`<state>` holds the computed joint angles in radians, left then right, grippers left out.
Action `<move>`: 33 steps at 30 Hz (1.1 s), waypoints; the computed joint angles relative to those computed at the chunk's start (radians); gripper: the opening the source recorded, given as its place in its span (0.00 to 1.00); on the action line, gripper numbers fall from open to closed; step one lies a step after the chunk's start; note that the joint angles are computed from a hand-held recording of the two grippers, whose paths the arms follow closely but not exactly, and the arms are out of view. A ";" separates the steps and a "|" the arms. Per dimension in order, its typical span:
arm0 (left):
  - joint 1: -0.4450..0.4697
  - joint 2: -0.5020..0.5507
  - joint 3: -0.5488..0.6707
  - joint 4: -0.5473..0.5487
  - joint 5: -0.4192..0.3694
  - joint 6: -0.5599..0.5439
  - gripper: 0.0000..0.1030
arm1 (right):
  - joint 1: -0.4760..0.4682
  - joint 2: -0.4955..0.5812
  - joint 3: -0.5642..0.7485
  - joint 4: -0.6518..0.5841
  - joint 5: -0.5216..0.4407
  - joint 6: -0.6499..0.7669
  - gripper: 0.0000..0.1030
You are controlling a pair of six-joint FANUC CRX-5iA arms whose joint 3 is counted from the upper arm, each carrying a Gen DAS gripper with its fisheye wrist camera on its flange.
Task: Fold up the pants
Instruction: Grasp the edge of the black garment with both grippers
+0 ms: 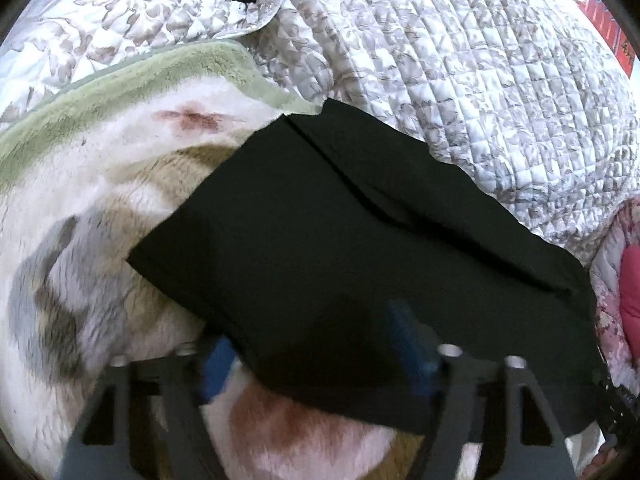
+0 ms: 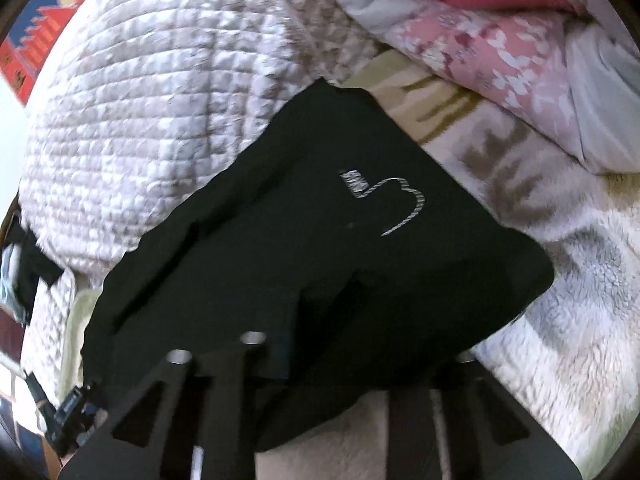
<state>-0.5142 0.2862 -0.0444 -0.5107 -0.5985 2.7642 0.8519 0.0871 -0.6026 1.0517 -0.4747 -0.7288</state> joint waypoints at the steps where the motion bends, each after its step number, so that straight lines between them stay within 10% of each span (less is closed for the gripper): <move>1: 0.010 0.005 0.002 0.013 -0.002 -0.003 0.37 | -0.006 -0.002 -0.005 0.009 0.011 -0.008 0.06; 3: 0.033 0.009 -0.004 0.051 -0.001 -0.008 0.08 | -0.010 -0.010 -0.013 0.025 0.022 -0.016 0.05; 14: -0.069 -0.152 -0.053 -0.107 -0.081 0.095 0.06 | 0.093 -0.186 -0.056 -0.020 -0.062 0.008 0.04; 27: -0.061 -0.262 -0.250 0.021 -0.043 0.041 0.07 | 0.263 -0.284 -0.169 -0.201 -0.138 -0.018 0.05; 33: -0.153 -0.296 -0.213 -0.178 -0.212 0.259 0.11 | 0.351 -0.312 -0.163 -0.186 -0.293 -0.027 0.18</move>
<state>-0.6669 -0.0098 -0.2572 -0.6891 -0.8109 3.0234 1.2033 -0.2250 -0.7653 0.8661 -0.7682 -0.7556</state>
